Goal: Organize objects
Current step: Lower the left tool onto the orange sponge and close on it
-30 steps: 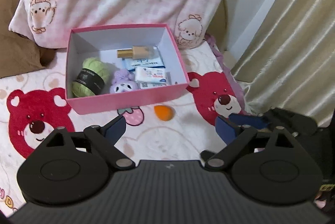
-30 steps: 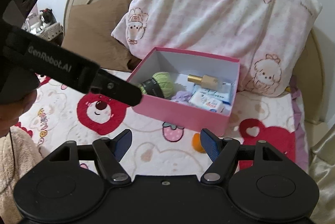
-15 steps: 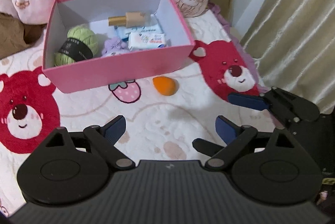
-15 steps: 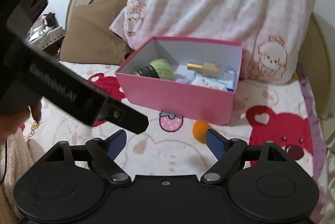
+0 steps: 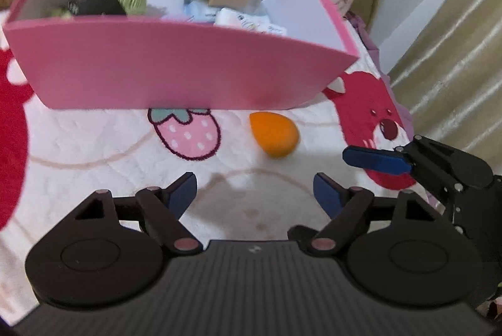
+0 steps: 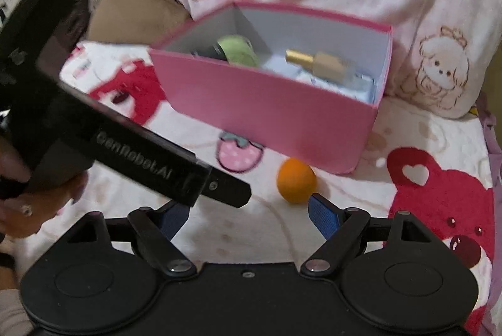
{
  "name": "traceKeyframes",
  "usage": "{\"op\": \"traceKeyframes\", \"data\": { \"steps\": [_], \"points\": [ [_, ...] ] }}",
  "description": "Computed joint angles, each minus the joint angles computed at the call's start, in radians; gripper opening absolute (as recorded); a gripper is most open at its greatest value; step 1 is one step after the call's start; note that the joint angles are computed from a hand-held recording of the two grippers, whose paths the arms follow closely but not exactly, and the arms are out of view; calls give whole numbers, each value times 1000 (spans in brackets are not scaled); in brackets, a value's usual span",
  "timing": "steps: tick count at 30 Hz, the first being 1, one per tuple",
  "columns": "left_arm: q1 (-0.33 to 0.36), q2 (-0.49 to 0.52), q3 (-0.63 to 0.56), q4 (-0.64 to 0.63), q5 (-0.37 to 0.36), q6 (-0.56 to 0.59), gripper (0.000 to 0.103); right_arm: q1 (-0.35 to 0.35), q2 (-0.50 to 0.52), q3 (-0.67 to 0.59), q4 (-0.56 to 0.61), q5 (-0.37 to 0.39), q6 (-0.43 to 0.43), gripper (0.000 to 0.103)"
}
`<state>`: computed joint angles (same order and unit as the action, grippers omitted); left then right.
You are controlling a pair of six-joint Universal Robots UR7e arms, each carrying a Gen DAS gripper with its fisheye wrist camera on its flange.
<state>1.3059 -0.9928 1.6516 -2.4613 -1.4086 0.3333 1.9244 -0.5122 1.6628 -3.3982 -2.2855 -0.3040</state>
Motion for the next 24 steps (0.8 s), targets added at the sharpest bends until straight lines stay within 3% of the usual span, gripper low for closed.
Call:
{"op": "traceKeyframes", "data": {
  "steps": [2,8,13,15,20,24],
  "points": [
    [20,17,-4,-30,-25,8,73,-10,19,-32,32,-25,-2,86],
    [57,50,-14,-84,-78,12,70,-33,95,-141,77,-102,27,84],
    [75,69,-45,-63,-118,-21,69,-47,152,-168,-64,-110,-2,80],
    [80,73,-46,-77,-130,-21,69,-51,162,-171,-97,-118,-15,73],
    [91,74,-57,-71,-162,-17,66,-51,172,-168,-181,-136,-49,39],
    [95,74,-50,-74,-166,-16,66,-60,139,-124,-224,-85,42,38]
  ]
}}
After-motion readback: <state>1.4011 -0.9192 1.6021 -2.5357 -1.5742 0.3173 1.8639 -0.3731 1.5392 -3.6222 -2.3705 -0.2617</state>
